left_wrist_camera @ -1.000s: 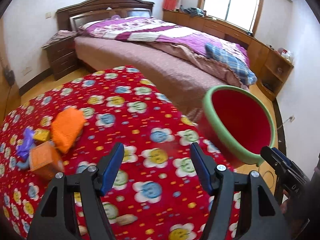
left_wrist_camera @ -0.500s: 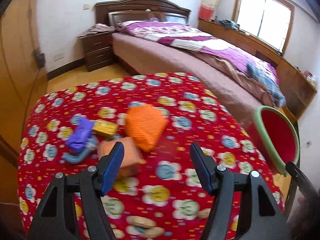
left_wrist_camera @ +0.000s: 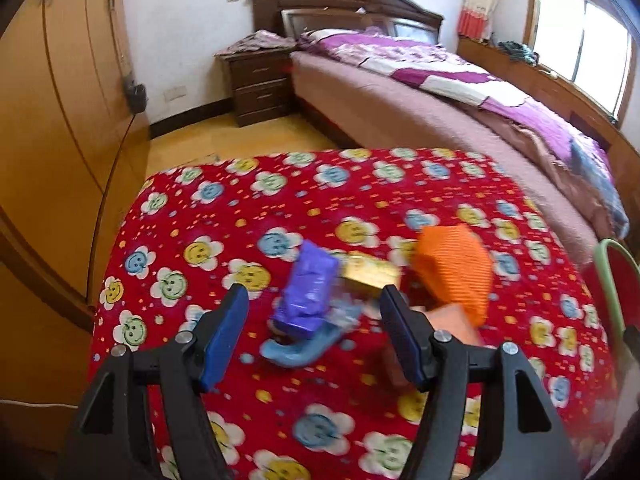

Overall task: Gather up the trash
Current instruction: 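Grasp the purple plastic bag with the left tool while the right tool grasps the orange mesh bag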

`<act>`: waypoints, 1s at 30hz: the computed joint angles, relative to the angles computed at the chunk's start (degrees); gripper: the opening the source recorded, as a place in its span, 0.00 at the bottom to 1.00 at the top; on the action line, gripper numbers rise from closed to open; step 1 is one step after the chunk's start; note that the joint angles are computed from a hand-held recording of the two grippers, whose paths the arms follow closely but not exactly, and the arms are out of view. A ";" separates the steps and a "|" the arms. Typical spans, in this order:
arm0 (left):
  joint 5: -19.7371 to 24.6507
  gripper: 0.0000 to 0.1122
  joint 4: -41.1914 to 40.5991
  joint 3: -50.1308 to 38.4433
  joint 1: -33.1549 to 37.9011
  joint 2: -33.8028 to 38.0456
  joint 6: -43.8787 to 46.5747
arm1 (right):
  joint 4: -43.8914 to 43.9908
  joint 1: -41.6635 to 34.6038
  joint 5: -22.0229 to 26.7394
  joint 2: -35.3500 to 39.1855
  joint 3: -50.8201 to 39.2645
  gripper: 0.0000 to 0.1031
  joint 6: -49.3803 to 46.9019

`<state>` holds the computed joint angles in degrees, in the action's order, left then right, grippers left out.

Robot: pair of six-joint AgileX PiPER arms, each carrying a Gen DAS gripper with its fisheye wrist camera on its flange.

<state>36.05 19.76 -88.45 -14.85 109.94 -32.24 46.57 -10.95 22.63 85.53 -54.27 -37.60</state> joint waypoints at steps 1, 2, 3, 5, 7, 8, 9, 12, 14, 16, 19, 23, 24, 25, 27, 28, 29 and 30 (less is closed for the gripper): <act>0.13 0.60 -0.47 -0.45 0.42 0.61 0.29 | -1.03 1.01 -0.12 0.81 -0.90 0.72 1.23; 0.09 0.60 -1.67 -1.01 1.24 1.50 1.31 | -2.27 1.94 -0.24 1.38 -1.56 0.72 2.54; 0.11 0.60 -2.50 -1.38 1.70 1.98 2.13 | -4.61 3.42 -0.37 2.51 -2.92 0.72 4.97; 0.48 0.60 -3.55 -2.71 2.44 3.59 3.19 | -7.08 5.35 -0.54 4.14 -4.82 0.72 7.53; 0.62 0.60 -4.58 -3.66 2.91 4.88 4.27 | -9.73 7.34 -0.67 6.04 -6.94 0.72 10.26; 0.51 0.60 -5.19 -4.03 3.17 5.54 4.74 | -11.05 8.53 -0.65 7.28 -8.34 0.72 11.65; 0.36 0.60 -5.59 -4.23 3.33 5.96 4.94 | -12.03 9.39 -0.64 8.18 -9.37 0.72 12.67; -0.22 0.60 -3.98 -4.43 3.22 6.78 3.29 | -16.98 12.85 -0.13 12.18 -14.04 0.72 17.38; -0.53 0.60 -1.31 -4.07 2.78 7.08 0.84 | -20.79 15.09 0.27 14.76 -17.06 0.72 21.00; -0.66 0.60 -1.55 -4.45 3.03 7.68 0.45 | -23.13 16.95 1.23 17.64 -20.28 0.72 22.83; -1.48 0.60 -5.38 -4.63 4.18 8.44 2.32 | -24.76 19.25 3.42 21.78 -25.31 0.72 23.95; -2.01 0.59 -8.00 -4.38 5.18 8.93 3.00 | -26.44 21.20 6.71 27.29 -32.27 0.72 25.14; -2.45 0.59 -7.18 -3.97 5.04 8.82 2.45 | -26.87 21.48 7.26 28.21 -33.41 0.72 25.54; -2.42 0.58 -6.14 -3.81 4.72 8.76 1.81 | -27.39 21.75 7.92 29.24 -34.77 0.72 26.07; -2.49 0.58 -4.53 -3.49 4.20 8.69 0.56 | -27.45 22.00 9.35 31.07 -37.32 0.72 26.25; -2.54 0.58 -3.75 -3.36 3.97 8.70 -0.17 | -27.33 22.14 9.96 31.95 -38.48 0.72 26.23; -2.64 0.58 -3.10 -3.20 3.80 8.66 -0.95 | -27.40 22.24 10.32 32.45 -39.20 0.72 26.33; -2.71 0.58 -2.60 -3.11 3.66 8.64 -1.81 | -27.42 22.39 10.56 33.02 -39.90 0.72 26.36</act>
